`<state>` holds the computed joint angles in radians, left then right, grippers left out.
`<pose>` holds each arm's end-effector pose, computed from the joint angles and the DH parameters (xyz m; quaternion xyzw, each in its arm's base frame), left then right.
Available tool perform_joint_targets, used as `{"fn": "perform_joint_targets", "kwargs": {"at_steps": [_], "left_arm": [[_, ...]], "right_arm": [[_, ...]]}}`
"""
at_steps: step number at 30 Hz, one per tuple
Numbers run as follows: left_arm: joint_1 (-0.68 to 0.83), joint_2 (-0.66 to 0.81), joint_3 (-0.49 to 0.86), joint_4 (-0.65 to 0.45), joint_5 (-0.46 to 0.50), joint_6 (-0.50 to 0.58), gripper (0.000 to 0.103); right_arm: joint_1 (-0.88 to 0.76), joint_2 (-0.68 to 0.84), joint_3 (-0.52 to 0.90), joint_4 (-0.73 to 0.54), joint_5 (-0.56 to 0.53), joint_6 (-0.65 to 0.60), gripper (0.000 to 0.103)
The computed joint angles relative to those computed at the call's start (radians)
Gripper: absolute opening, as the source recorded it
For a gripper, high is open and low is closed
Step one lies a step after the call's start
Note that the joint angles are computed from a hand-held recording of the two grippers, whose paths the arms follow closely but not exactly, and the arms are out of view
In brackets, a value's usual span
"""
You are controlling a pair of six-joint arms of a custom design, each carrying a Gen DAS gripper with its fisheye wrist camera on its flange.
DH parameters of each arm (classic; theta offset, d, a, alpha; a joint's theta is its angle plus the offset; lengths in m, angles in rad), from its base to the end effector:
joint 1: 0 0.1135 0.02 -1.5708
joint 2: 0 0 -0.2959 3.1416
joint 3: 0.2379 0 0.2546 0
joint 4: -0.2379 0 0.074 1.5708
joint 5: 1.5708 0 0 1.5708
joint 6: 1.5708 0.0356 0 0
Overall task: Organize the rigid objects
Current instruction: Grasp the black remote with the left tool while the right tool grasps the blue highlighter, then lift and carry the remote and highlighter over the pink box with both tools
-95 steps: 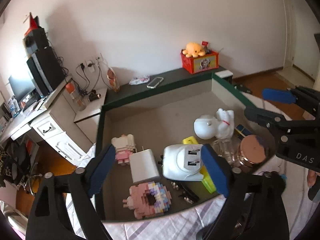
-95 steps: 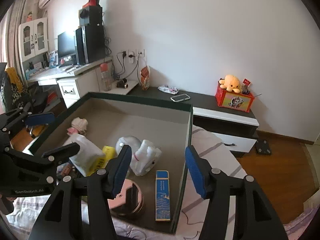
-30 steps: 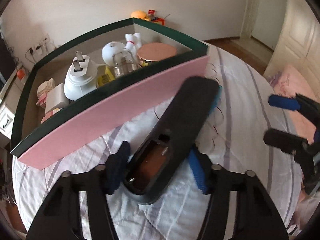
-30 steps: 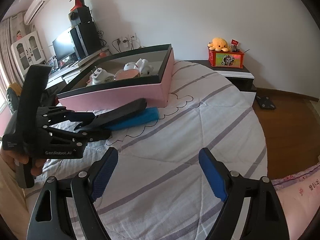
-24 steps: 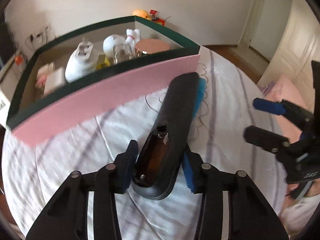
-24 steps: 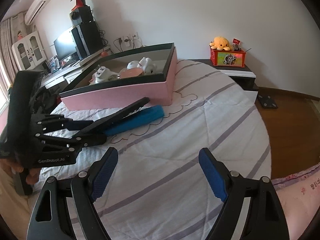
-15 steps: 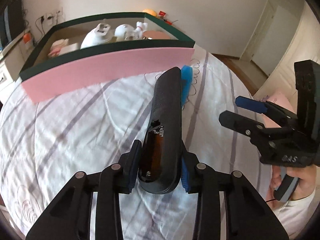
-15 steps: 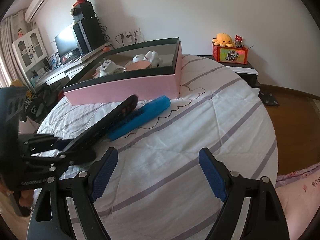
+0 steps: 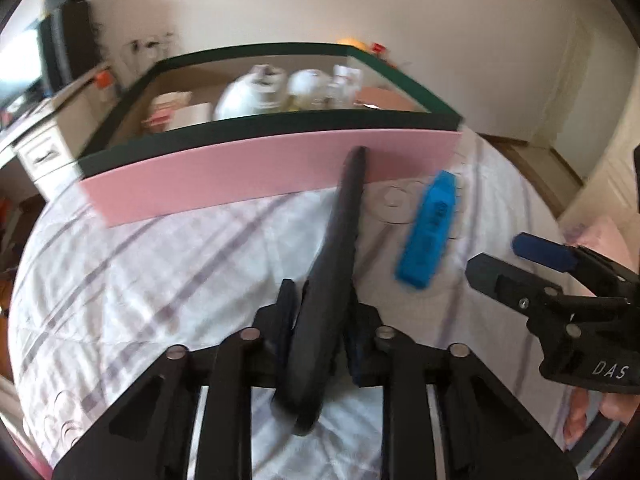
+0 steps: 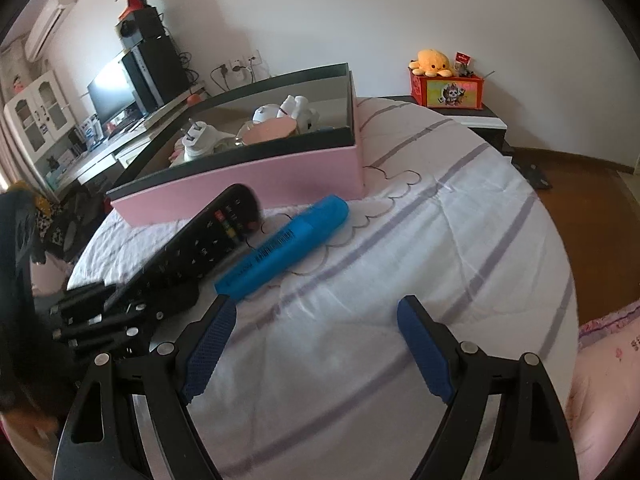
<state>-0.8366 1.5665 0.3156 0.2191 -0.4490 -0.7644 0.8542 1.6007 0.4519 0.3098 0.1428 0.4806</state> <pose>0.1508 -0.1440 0.1024 -0.0253 0.9412 -0.0369 0.3348 0.1732 0.1912 0.1268 -0.1479 0.9200 0.1686 0.3215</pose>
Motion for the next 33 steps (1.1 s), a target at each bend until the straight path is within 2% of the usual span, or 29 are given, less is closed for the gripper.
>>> {"fn": "perform_joint_targets", "kwargs": {"at_steps": [1,6,8,12,14,15,16,18,19,20,22,24,25,26,28,30,31,33], "left_arm": [[0.0,-0.016,-0.015,0.001,-0.003,-0.013,0.021],[-0.046,-0.091,-0.047,-0.151,-0.112,-0.16,0.02],[-0.06,-0.121,-0.069,-0.18,-0.134,-0.201,0.021],[-0.052,-0.135,-0.088,-0.175,-0.133,-0.204,0.022],[-0.059,-0.12,-0.081,-0.178,-0.138,-0.201,0.022],[-0.05,-0.109,-0.075,-0.169,-0.133,-0.188,0.022],[-0.05,-0.109,-0.074,-0.17,-0.133,-0.187,0.022],[-0.05,-0.108,-0.073,-0.169,-0.128,-0.17,0.022],[-0.051,-0.114,-0.077,-0.169,-0.125,-0.168,0.022],[-0.046,-0.115,-0.077,-0.165,-0.12,-0.158,0.023],[-0.04,-0.111,-0.071,-0.165,-0.114,-0.136,0.027],[-0.027,-0.102,-0.071,-0.138,-0.096,-0.098,0.039],[-0.022,-0.094,-0.066,-0.126,-0.087,-0.076,0.05],[-0.025,-0.075,-0.053,-0.127,-0.092,-0.064,0.056],[-0.031,-0.038,-0.023,-0.14,-0.107,-0.052,0.055],[-0.018,-0.046,-0.03,-0.101,-0.087,-0.016,0.041],[-0.01,-0.048,-0.031,-0.094,-0.08,-0.004,0.038],[-0.013,-0.04,-0.022,-0.104,-0.087,0.003,0.037]], "right_arm": [[0.008,0.011,0.016,-0.012,0.01,0.01,0.085],[0.063,0.084,0.104,-0.058,0.063,0.086,0.085],[0.077,0.117,0.147,-0.09,0.083,0.107,0.084],[0.093,0.203,0.257,-0.182,0.171,0.131,0.084],[0.104,0.214,0.275,-0.19,0.195,0.098,0.083],[0.108,0.22,0.277,-0.187,0.198,0.064,0.07],[0.113,0.225,0.288,-0.219,0.222,0.048,0.062],[0.105,0.193,0.248,-0.186,0.206,0.003,0.038],[0.091,0.171,0.217,-0.163,0.171,-0.023,0.033],[0.085,0.154,0.195,-0.151,0.155,-0.039,0.023],[0.073,0.108,0.132,-0.121,0.116,-0.079,0.023],[0.076,0.047,0.058,-0.097,0.096,-0.101,0.023],[0.077,0.029,0.035,-0.09,0.093,-0.104,0.023],[0.073,0.007,0.0,-0.063,0.084,-0.098,0.023],[0.08,-0.004,-0.027,-0.034,0.076,-0.089,0.023],[0.073,0.005,-0.021,-0.027,0.07,-0.085,0.023],[0.076,0.01,-0.009,-0.041,0.073,-0.088,0.024],[0.093,0.035,0.015,-0.049,0.102,-0.1,0.024]]}}
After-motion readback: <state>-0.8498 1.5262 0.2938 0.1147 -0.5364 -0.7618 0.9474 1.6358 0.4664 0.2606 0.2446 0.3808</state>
